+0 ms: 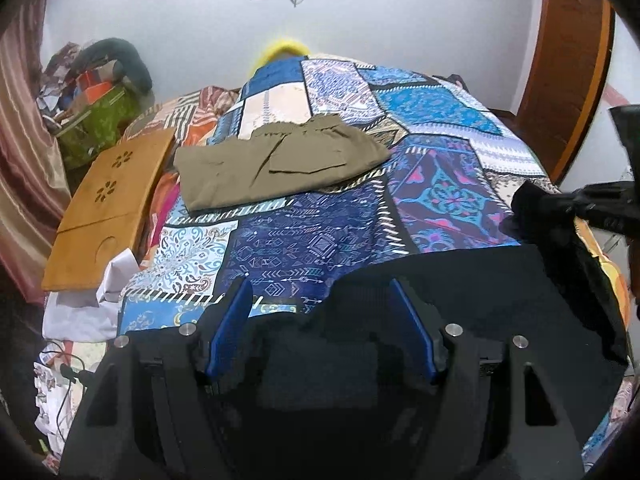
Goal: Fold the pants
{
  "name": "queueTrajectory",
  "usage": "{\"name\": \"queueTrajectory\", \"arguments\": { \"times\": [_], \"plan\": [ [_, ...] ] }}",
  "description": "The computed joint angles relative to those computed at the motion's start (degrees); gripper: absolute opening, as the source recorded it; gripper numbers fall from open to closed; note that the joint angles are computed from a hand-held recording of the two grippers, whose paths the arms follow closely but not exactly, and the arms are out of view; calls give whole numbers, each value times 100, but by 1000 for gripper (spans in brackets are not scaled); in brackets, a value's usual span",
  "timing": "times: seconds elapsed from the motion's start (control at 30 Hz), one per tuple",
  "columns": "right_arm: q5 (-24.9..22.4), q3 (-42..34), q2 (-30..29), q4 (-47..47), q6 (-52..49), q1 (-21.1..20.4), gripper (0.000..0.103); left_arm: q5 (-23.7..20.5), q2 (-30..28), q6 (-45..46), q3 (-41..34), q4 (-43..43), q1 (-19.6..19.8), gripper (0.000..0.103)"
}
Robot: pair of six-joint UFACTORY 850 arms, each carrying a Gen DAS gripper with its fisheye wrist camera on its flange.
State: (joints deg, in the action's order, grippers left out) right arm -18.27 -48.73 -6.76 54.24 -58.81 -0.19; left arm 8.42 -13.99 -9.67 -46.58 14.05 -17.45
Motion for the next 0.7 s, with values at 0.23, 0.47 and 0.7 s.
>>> {"name": "queueTrajectory", "arguments": {
  "times": [0.23,0.47,0.7],
  "plan": [
    [81,908,1496,936,-711,-669,4,-34,397,-88,218,29,-301,70],
    [-216,1822,2741,841,-622,-1588,4,-139,561,336,285,-395,-789,70],
    [-988,2733,3445,563,-311,-2868,4,-293,503,828,232,-922,-1302,70]
  ]
}}
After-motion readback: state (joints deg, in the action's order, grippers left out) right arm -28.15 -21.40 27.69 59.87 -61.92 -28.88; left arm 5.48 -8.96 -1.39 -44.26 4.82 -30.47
